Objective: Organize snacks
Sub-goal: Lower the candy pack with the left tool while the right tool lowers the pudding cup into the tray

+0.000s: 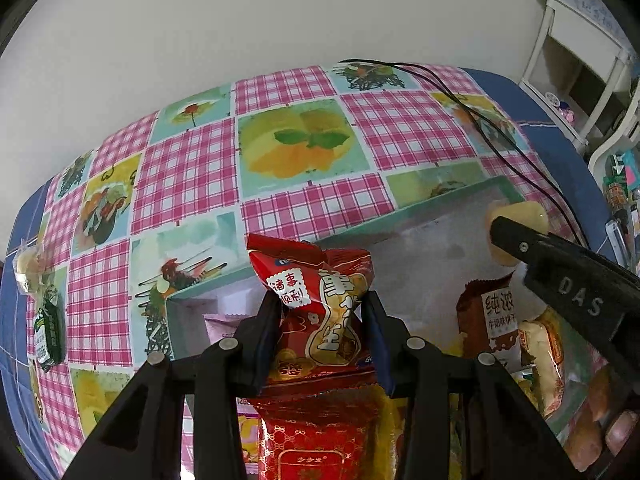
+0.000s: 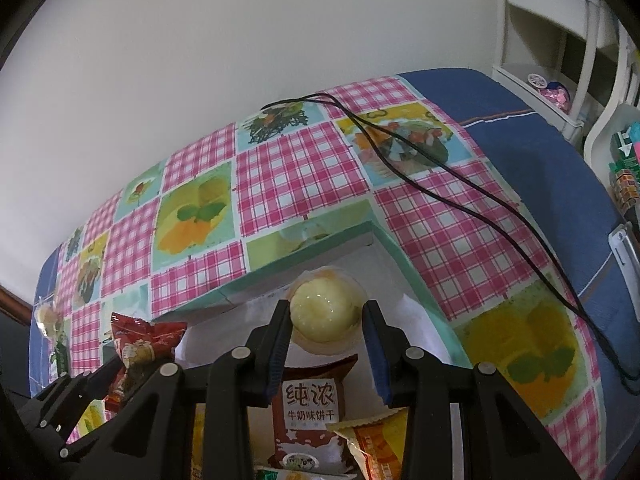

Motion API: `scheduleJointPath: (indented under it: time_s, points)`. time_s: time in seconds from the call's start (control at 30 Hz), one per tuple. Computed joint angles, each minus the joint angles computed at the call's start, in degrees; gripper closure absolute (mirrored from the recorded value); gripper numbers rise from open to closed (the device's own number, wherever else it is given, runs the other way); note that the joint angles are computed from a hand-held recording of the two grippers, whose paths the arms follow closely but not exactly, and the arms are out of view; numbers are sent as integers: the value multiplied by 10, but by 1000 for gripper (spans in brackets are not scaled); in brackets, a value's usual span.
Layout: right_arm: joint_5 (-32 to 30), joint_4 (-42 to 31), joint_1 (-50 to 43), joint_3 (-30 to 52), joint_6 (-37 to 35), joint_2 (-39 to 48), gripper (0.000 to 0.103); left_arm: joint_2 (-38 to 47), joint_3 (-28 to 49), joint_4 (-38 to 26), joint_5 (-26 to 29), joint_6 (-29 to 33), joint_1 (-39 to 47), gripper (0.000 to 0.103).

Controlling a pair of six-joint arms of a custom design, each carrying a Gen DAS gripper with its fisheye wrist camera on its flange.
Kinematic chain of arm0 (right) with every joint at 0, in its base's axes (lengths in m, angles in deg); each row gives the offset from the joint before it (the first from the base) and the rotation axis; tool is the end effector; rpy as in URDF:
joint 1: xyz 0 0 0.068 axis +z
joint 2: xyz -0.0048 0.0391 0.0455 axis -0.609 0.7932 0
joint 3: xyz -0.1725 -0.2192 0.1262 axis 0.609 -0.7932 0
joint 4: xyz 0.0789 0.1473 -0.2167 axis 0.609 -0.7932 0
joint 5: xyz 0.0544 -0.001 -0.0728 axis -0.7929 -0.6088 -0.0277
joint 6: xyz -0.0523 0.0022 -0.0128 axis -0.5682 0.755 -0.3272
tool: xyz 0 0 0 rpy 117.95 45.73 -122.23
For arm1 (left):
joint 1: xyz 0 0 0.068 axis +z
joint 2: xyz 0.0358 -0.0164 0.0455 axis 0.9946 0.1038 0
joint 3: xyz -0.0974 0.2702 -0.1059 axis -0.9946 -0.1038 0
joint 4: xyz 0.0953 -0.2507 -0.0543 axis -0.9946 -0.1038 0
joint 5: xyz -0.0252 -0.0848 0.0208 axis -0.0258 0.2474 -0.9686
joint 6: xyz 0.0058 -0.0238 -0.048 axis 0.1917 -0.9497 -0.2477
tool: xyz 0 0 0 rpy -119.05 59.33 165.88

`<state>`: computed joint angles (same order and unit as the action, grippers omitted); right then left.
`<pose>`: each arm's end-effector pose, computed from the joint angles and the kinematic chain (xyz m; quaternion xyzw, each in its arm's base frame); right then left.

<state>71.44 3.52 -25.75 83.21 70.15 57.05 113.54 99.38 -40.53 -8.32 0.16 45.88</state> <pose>0.2624 0.0543 0.1880 0.0919 0.9586 0.0752 0.2589 0.2498 -0.1857 0.1939 0.0600 0.9749 -0.0018 0.2145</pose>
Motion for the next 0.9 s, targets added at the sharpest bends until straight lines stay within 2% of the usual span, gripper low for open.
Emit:
scheduleJointPath:
  time_s: [0.9]
  points:
    - [0,1,8,2,2,58,64,23,3,-3,13,3,4,59]
